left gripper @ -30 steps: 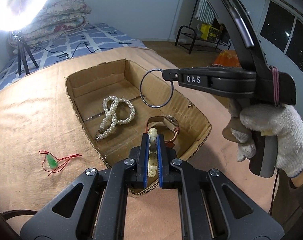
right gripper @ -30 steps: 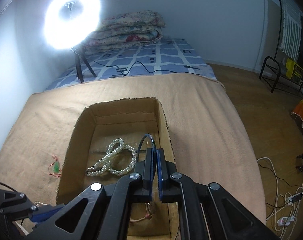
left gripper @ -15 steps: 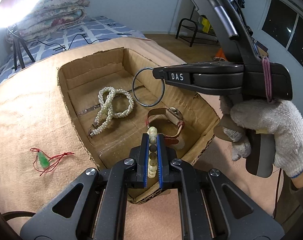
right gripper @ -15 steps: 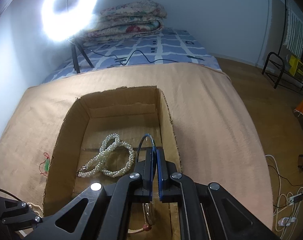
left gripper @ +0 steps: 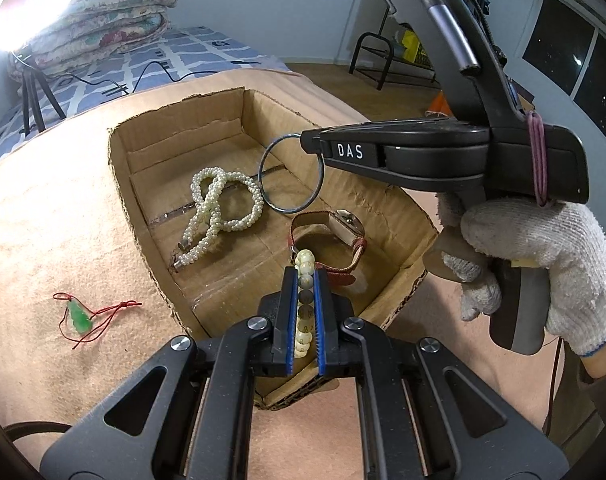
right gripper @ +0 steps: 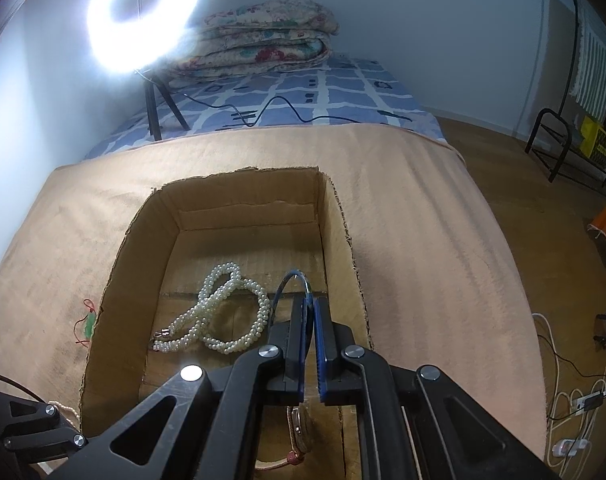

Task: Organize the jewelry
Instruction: 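Open the left tool to drop the bracelet in the box while the right tool releases the bangle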

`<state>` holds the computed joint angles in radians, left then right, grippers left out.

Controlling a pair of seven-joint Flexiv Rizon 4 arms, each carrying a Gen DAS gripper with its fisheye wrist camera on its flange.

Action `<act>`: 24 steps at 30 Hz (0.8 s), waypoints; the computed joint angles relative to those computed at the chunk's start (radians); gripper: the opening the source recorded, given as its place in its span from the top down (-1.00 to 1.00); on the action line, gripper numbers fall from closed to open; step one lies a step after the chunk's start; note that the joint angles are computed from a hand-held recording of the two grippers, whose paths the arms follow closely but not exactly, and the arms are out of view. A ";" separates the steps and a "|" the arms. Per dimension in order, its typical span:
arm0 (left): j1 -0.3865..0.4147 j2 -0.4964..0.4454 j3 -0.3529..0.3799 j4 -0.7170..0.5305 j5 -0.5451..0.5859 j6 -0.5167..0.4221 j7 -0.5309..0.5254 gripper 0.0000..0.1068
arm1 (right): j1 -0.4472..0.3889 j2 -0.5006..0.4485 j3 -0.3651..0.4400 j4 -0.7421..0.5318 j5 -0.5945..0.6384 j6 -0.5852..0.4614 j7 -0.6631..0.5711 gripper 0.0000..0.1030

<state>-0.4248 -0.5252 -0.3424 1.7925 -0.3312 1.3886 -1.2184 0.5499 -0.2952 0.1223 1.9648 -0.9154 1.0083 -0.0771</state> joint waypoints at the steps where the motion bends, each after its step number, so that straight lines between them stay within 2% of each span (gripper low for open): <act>1: 0.005 0.002 -0.005 0.002 -0.003 -0.001 0.004 0.90 | 0.000 0.001 0.000 0.000 0.001 -0.004 -0.002 0.81; 4: 0.024 0.003 -0.029 0.008 -0.022 -0.005 0.019 0.90 | -0.001 0.008 -0.002 0.007 -0.011 0.003 0.012 0.61; 9: 0.044 0.015 -0.054 0.023 -0.054 -0.015 0.041 0.84 | -0.003 0.018 0.000 0.013 -0.027 -0.006 0.028 0.51; 11: 0.048 0.021 -0.060 0.032 -0.068 -0.007 0.047 0.25 | -0.002 0.024 0.003 0.013 -0.034 -0.015 0.033 0.45; 12: 0.052 0.025 -0.067 0.040 -0.077 0.008 0.051 0.17 | -0.002 0.028 0.005 0.013 -0.037 -0.021 0.035 0.40; 15: 0.060 0.038 -0.078 0.052 -0.092 0.017 0.058 0.17 | 0.000 0.040 0.011 0.012 -0.048 -0.039 0.046 0.14; 20: 0.065 0.073 -0.081 0.078 -0.107 0.022 0.069 0.16 | -0.002 0.066 0.024 0.014 -0.070 -0.072 0.066 -0.02; 22: 0.073 0.095 -0.088 0.098 -0.119 0.027 0.081 0.16 | 0.003 0.083 0.030 0.015 -0.084 -0.103 0.082 -0.26; 24: 0.075 0.119 -0.086 0.117 -0.129 0.032 0.087 0.16 | 0.006 0.095 0.038 0.014 -0.099 -0.127 0.097 -0.34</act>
<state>-0.3497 -0.4065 -0.4284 1.9092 -0.4601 1.4204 -1.1312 0.5555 -0.2001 0.1601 1.9787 -1.0148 0.8809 0.0203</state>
